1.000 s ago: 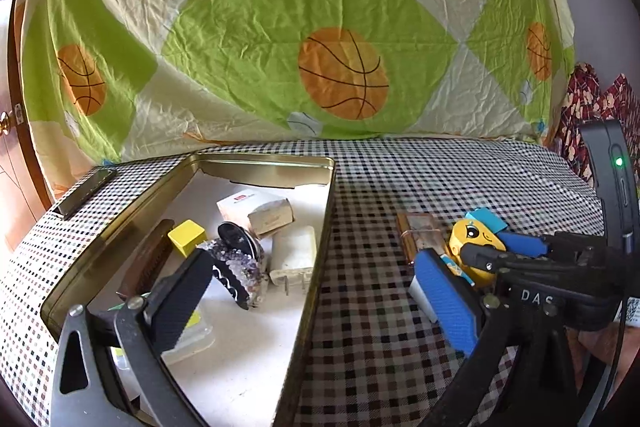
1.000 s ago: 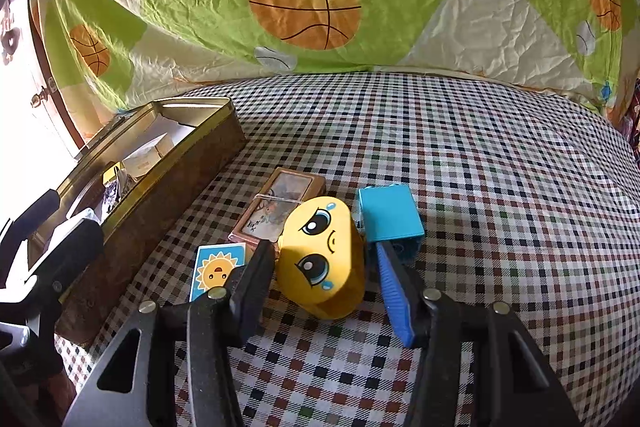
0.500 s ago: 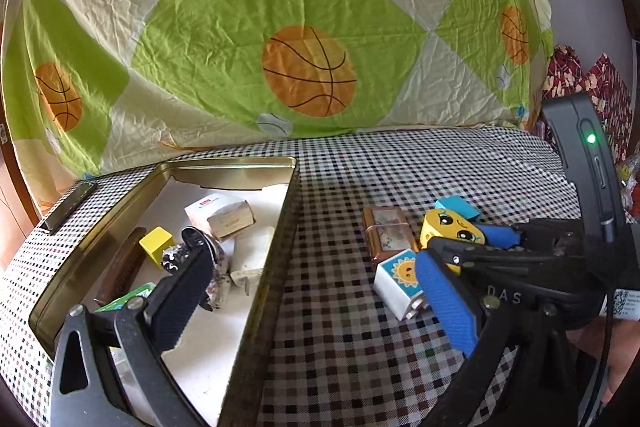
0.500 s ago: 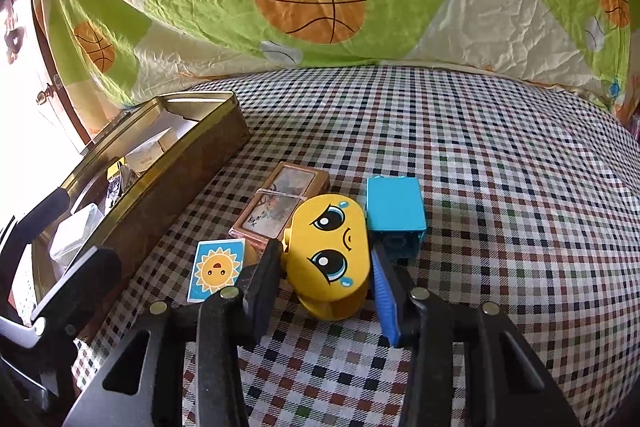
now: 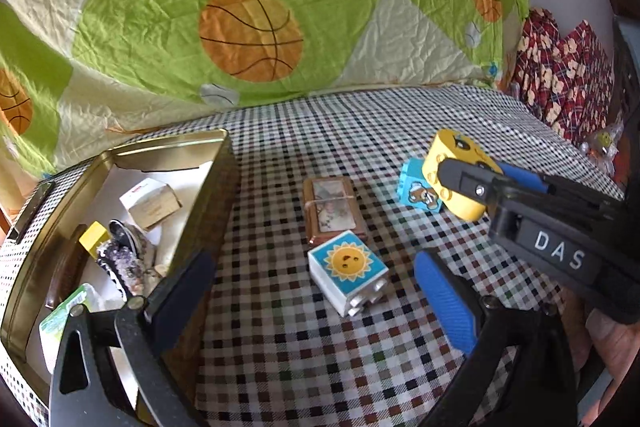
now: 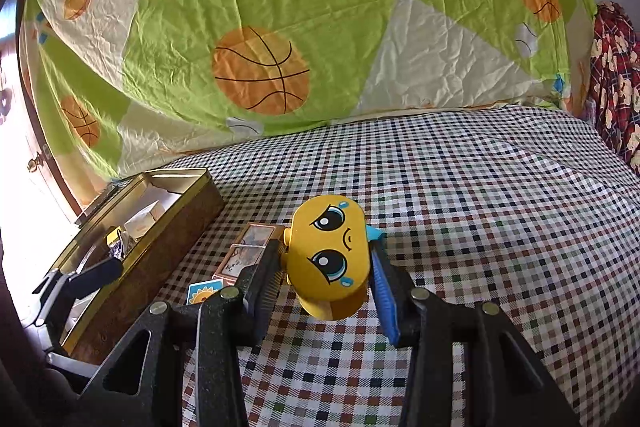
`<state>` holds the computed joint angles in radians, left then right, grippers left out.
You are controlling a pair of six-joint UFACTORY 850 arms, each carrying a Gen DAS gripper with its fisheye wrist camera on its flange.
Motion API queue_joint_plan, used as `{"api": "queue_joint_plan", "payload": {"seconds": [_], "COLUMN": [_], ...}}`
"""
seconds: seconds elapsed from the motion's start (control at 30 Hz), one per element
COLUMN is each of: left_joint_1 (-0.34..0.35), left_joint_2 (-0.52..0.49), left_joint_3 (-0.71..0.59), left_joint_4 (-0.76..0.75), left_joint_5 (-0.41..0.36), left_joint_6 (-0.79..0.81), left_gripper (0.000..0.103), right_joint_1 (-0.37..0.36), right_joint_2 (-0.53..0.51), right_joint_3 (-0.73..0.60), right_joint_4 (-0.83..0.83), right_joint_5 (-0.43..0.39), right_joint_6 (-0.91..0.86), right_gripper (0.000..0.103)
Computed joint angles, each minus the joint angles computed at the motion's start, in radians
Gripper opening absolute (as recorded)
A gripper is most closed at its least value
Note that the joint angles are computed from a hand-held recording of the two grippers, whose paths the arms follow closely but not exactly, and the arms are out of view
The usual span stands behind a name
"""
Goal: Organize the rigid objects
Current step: 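Grasp the yellow face toy with the right tool while the left tool grasps the sun-printed cube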
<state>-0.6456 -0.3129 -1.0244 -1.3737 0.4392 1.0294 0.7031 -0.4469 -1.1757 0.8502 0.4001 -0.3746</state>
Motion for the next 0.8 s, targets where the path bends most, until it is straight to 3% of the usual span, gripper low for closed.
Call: {"api": "queue_joint_plan", "payload": {"seconds": [0.1,0.2,0.27,0.3,0.33,0.37,0.8], "left_joint_1": [-0.003,0.002,0.01,0.016,0.02,0.024,-0.001], "left_joint_2": [-0.025,-0.059,-0.073,-0.076,-0.08,-0.077,-0.01], "left_joint_3": [-0.032,-0.078,-0.097,-0.102,-0.107,-0.104,-0.008], "left_joint_4": [-0.057,-0.204,-0.278,-0.318,-0.354,-0.354,0.064], "left_joint_5": [-0.01,-0.041,-0.067,-0.086,-0.098,-0.105,-0.001], "left_joint_6": [0.066,0.225,0.299,0.339,0.371,0.369,-0.066], "left_gripper": [0.096,0.082,0.078,0.069,0.053,0.046,0.046], "right_joint_1": [0.002,0.005,0.005,0.005,0.005,0.005,0.021], "right_joint_2": [0.004,0.0,-0.002,-0.002,-0.001,0.0,0.015], "right_joint_3": [0.004,-0.003,-0.005,-0.005,-0.003,-0.001,0.025], "right_joint_4": [0.005,0.035,0.047,0.045,0.038,0.032,0.001], "right_joint_5": [0.011,0.006,0.005,0.004,0.006,0.008,0.077], "right_joint_6": [0.002,-0.037,-0.052,-0.05,-0.042,-0.034,-0.013], "right_gripper": [0.045,0.045,0.045,0.045,0.045,0.045,0.045]}}
